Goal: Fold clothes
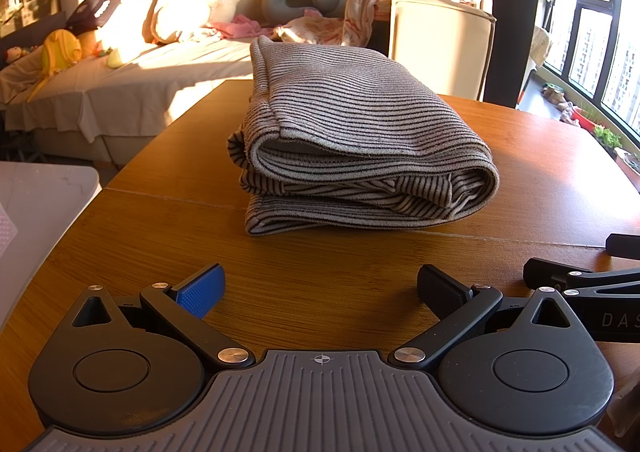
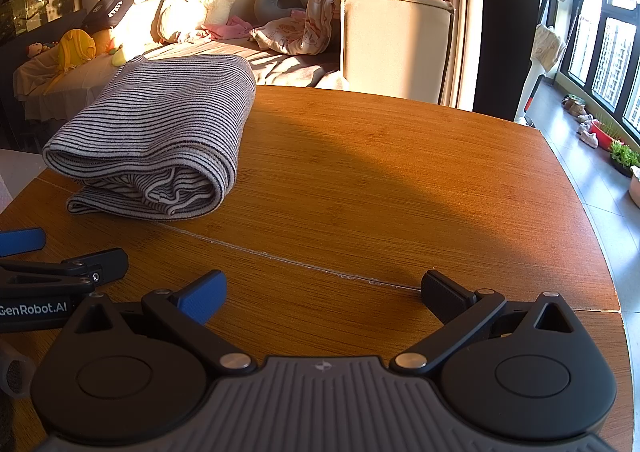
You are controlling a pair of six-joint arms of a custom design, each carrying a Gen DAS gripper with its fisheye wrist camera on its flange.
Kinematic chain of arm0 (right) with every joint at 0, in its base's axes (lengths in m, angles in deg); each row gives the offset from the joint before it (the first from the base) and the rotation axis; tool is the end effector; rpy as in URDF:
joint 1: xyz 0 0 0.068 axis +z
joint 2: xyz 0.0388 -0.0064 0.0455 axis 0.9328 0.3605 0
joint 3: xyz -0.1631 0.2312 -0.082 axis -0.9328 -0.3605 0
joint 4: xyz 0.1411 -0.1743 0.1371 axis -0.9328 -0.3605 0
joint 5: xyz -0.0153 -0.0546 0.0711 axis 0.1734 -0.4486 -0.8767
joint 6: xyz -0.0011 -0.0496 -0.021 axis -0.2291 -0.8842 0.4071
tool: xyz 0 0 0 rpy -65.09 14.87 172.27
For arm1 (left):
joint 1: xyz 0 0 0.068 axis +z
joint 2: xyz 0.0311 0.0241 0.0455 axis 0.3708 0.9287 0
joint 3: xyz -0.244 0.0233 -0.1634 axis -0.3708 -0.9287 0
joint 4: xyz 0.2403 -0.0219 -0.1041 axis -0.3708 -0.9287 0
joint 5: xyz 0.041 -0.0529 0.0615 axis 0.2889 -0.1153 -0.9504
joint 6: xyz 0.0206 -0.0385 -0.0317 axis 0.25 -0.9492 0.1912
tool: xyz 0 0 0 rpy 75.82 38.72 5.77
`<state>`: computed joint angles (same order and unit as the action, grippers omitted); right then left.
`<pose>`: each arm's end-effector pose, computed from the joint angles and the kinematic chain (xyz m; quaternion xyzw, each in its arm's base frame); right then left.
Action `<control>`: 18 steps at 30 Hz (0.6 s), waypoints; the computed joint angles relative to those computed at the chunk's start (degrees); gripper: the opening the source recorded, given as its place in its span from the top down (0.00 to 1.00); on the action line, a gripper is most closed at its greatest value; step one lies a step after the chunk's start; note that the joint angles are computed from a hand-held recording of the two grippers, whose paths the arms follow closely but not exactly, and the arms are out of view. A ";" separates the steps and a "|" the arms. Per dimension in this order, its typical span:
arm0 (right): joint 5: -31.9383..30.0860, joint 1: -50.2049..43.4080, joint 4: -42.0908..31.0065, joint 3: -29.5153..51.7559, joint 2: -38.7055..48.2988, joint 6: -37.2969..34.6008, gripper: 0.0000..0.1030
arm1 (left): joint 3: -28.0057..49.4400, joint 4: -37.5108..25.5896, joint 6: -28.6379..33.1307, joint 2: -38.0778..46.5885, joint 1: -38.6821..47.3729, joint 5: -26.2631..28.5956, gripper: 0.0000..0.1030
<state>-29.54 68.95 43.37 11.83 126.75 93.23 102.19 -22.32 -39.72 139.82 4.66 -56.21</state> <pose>0.2332 -0.0014 0.0567 0.0346 0.9155 -0.0093 0.4007 0.2831 -0.0845 0.0934 0.0912 0.9079 -0.0416 0.4071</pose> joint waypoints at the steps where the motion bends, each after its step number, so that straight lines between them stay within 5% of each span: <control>1: 0.00 0.00 0.05 -0.02 0.02 0.00 0.00 | 0.00 0.00 0.00 0.00 0.00 0.00 0.00; 18: 1.28 0.63 -0.13 0.09 -0.09 0.83 0.00 | -0.08 -0.12 0.99 -0.32 0.88 1.82 0.00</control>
<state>-28.26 69.58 43.24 11.92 126.66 94.06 102.11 -22.44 -38.73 139.50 5.54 -54.39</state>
